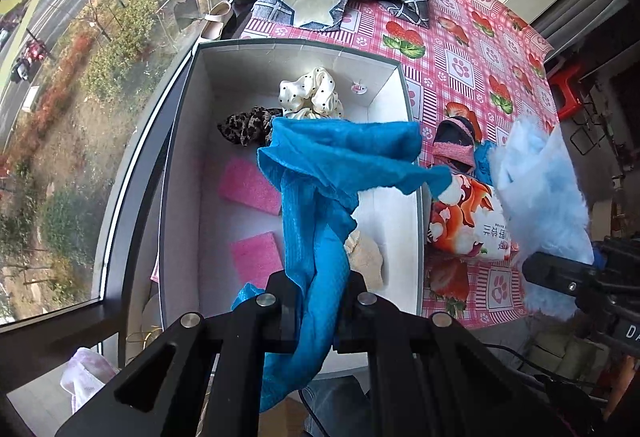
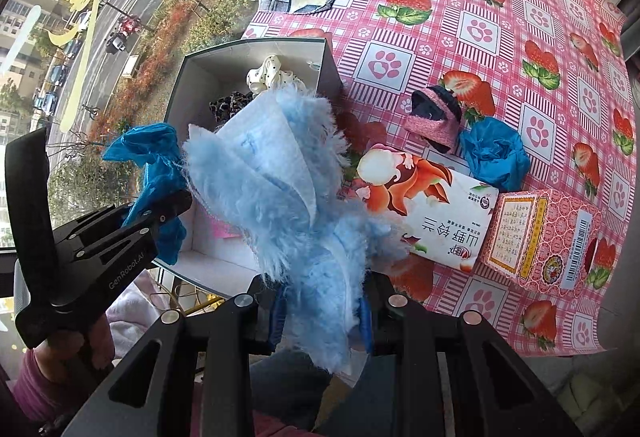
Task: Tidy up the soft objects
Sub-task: 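Hold the blue cloth and fluffy item with both grippers above the white box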
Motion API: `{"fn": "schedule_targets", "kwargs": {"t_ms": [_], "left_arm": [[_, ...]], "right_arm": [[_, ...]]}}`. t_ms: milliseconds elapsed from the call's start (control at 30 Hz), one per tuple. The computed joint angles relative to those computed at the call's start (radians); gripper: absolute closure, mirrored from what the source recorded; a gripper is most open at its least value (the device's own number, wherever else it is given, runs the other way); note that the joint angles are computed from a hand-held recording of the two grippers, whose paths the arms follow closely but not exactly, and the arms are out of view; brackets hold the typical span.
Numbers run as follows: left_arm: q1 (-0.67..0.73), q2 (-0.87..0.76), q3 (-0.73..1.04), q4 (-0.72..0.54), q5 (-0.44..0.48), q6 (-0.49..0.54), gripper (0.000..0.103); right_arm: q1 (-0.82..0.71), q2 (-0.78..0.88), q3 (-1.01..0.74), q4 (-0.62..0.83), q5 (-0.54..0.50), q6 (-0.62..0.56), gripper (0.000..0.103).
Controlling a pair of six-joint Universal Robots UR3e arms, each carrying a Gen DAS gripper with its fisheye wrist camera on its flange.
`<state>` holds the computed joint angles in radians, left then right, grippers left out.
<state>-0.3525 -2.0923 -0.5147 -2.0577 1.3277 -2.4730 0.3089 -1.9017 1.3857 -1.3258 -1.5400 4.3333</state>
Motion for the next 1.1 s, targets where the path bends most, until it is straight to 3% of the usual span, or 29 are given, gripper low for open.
{"fn": "schedule_targets", "kwargs": {"t_ms": [500, 1100], "left_arm": [[0.041, 0.046, -0.153, 0.103, 0.062, -0.021, 0.093], [0.037, 0.062, -0.217, 0.139, 0.091, -0.019, 0.093]], "right_arm": [[-0.049, 0.185, -0.112, -0.074, 0.048, -0.170, 0.074], [-0.066, 0.228, -0.081, -0.156, 0.102, -0.166, 0.074]]}}
